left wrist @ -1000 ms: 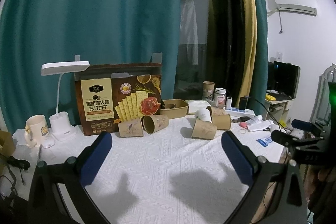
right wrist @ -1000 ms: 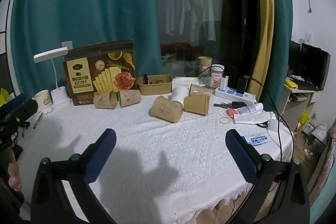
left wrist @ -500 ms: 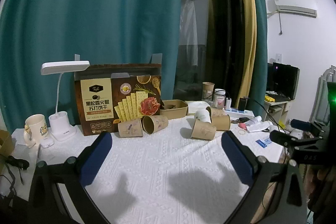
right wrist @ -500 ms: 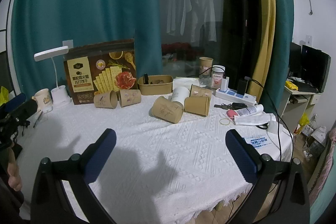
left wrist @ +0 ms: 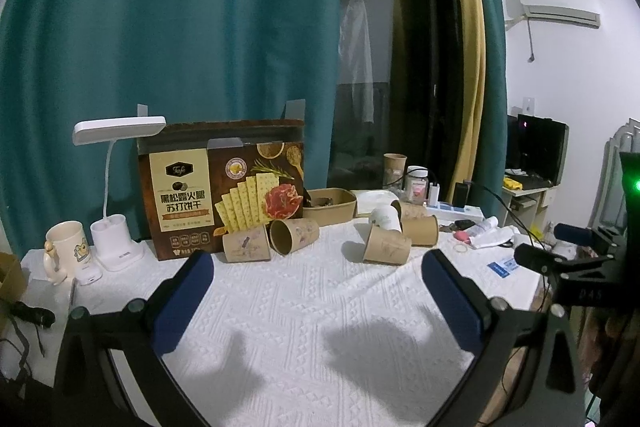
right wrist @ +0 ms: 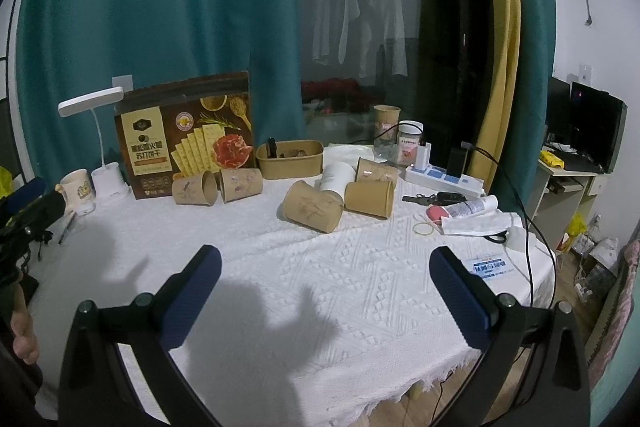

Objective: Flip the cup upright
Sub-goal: 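Reach the left tool to the lying bamboo-print tan cup and grasp it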

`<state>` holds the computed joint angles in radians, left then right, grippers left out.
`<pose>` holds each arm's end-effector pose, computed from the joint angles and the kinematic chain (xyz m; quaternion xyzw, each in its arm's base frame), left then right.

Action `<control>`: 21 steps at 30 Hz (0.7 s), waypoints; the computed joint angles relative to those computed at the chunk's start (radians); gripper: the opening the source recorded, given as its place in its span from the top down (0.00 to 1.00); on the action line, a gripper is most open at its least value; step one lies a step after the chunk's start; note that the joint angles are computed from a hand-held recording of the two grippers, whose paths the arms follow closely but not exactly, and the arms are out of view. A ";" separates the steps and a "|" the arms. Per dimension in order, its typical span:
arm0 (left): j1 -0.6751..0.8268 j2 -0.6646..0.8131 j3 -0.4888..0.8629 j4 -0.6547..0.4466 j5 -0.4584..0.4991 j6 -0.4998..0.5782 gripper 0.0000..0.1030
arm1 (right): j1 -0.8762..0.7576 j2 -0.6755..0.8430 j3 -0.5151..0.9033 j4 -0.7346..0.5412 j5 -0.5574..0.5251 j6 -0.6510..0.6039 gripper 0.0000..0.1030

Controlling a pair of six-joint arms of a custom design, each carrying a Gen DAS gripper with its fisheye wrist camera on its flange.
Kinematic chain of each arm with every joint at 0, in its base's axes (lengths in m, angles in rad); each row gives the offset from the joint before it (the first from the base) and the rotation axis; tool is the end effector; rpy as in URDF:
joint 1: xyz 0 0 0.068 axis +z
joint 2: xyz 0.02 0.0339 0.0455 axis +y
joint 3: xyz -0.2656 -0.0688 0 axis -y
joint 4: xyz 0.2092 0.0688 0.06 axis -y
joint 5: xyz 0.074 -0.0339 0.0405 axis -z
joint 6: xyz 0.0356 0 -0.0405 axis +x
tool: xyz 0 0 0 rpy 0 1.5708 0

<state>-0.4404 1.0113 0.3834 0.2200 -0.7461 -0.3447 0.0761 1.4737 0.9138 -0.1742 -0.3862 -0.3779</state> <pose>0.1691 -0.0530 0.2245 -0.1627 0.7869 0.0857 0.5891 0.2810 0.0349 0.2459 -0.2778 0.8562 0.1134 0.4205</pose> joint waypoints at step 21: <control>0.418 0.796 0.449 0.064 0.680 -0.027 0.00 | 0.026 0.521 0.280 0.091 0.120 0.000 0.00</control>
<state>-0.0219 1.8075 0.8324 0.2839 -0.0656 -0.3717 0.1018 1.9944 1.1938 -0.0832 -0.2659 -0.3775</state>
